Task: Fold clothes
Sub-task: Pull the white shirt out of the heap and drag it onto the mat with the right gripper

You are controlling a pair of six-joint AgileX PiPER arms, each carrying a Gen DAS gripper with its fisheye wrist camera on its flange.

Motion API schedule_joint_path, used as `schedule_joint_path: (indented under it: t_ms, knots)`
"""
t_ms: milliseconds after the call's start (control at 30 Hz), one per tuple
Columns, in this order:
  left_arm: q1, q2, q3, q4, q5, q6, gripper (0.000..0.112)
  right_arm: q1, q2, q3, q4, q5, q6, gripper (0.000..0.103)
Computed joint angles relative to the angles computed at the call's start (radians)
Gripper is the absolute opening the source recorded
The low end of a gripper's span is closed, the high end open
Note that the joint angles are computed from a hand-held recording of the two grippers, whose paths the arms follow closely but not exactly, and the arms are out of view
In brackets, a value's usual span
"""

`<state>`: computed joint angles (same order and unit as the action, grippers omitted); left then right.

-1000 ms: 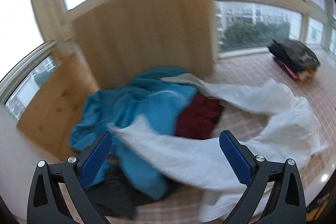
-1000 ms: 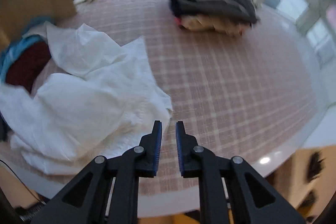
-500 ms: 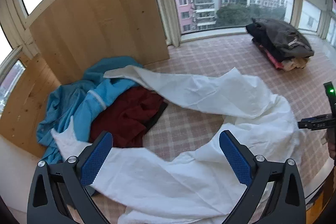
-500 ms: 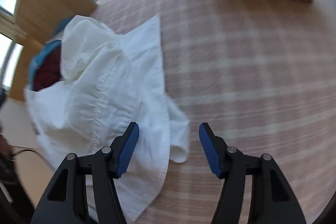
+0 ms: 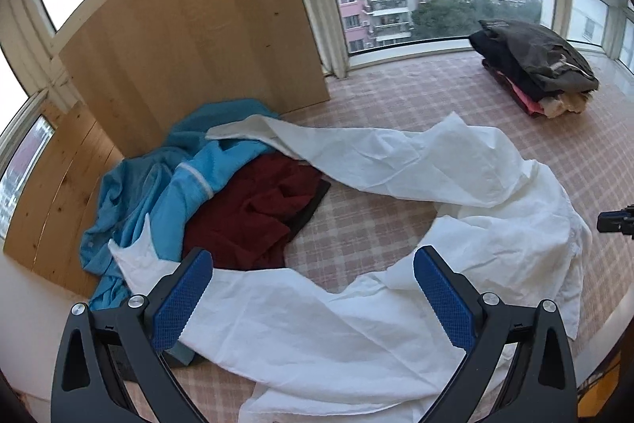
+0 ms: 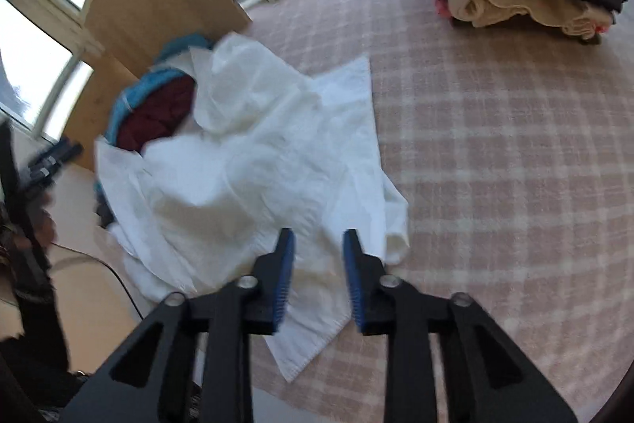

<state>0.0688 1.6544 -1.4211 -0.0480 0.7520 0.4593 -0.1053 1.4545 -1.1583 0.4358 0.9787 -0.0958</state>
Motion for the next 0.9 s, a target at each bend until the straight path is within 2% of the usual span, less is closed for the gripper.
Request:
schedule_joint_path:
  t_ms: [33, 133, 300, 367, 400, 600, 767, 900]
  knots:
    - [0.000, -0.002, 0.005, -0.008, -0.005, 0.014, 0.102, 0.024, -0.009, 0.007, -0.057, -0.005, 0.046, 0.052]
    - [-0.008, -0.003, 0.018, -0.011, -0.018, 0.046, 0.102, 0.062, -0.014, 0.053, -0.146, -0.041, 0.136, 0.053]
    - [-0.023, 0.005, 0.026, -0.019, -0.028, 0.095, 0.102, 0.061, 0.061, 0.082, -0.098, -0.112, 0.134, 0.052]
    - [-0.025, 0.010, 0.023, -0.027, -0.025, 0.112, 0.102, 0.046, 0.086, 0.081, -0.024, -0.106, 0.094, 0.030]
    - [-0.025, 0.011, 0.021, -0.035, -0.023, 0.124, 0.102, 0.036, 0.088, 0.082, 0.016, -0.095, 0.070, 0.009]
    - [-0.022, 0.024, 0.014, -0.104, -0.024, 0.193, 0.102, 0.061, -0.023, 0.054, -0.065, -0.056, 0.144, 0.005]
    - [-0.027, 0.055, -0.041, -0.123, -0.006, 0.195, 0.102, 0.057, -0.033, -0.191, -0.169, 0.016, 0.211, 0.004]
    - [-0.022, 0.047, -0.069, -0.157, 0.003, 0.221, 0.102, 0.050, -0.127, -0.467, -0.340, 0.220, 0.258, 0.004]
